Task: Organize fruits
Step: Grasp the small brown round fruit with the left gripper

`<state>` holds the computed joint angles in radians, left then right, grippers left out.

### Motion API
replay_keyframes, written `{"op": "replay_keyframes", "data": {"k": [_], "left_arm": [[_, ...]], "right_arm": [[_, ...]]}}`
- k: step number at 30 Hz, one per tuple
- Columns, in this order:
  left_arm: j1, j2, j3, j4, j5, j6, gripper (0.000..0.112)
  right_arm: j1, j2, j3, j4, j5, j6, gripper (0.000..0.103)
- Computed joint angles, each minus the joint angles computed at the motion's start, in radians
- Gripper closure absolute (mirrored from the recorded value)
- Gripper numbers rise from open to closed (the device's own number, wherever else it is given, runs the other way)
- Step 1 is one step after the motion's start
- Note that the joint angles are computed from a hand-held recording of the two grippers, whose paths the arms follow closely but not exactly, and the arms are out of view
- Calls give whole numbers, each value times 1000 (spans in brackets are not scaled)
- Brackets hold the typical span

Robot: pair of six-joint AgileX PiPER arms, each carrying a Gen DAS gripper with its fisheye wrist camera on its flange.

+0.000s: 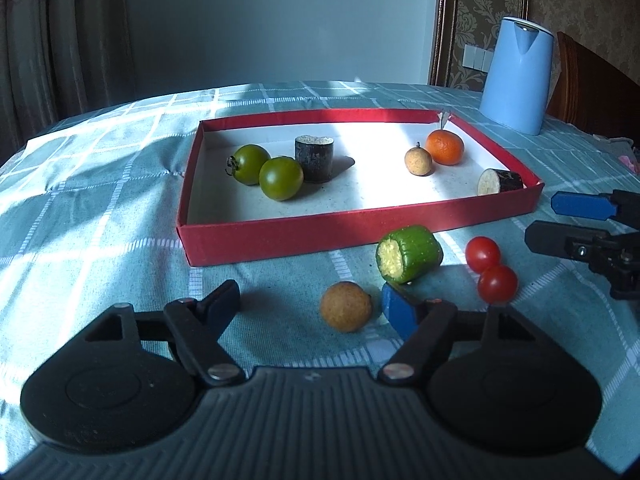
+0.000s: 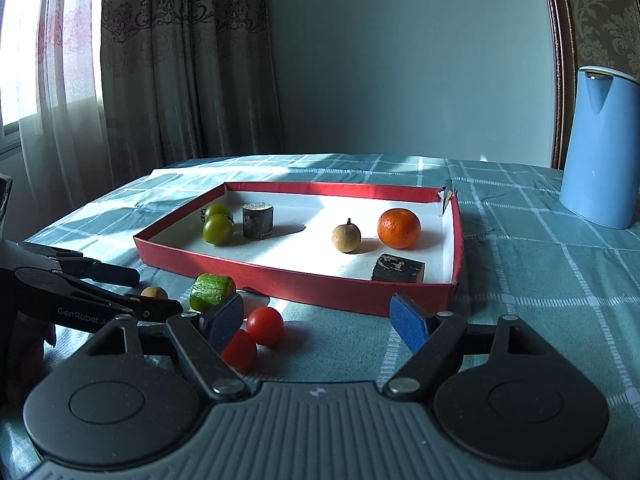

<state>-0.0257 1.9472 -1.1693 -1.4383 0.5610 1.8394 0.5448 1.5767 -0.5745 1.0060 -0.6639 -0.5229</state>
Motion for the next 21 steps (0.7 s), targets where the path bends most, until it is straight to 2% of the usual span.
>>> {"op": "replay_keyframes", "data": {"k": [1, 5, 8, 9, 10, 12, 15, 18, 19, 21], "left_arm": [[11, -4, 7, -13, 19, 23, 54], [-14, -13, 18, -17, -17, 40, 54], [-14, -11, 18, -21, -5, 39, 61], [-15, -13, 21, -26, -5, 48, 67], [-16, -14, 24, -31, -5, 57, 78], [-19, -19, 33, -37, 5, 84, 88], [-18, -19, 36, -38, 7, 97, 88], [-10, -12, 23, -35, -2, 57, 88], [-6, -9, 18, -34, -4, 41, 88], [-3, -6, 14, -55, -30, 20, 88]], "right_arm": [[-2, 0, -1, 1, 3, 1, 22], [-5, -1, -7, 7, 19, -13, 22], [-4, -7, -1, 5, 23, -7, 22], [-6, -10, 1, 2, 30, 0, 22], [-9, -14, 6, -7, 37, 11, 22], [-8, -24, 17, -21, 45, 33, 22], [-5, -30, 27, -35, 51, 52, 24], [-16, -25, 10, -36, 103, 30, 31], [-25, -24, 4, -44, 128, 28, 38], [-33, -19, -7, -50, 161, 23, 40]]}}
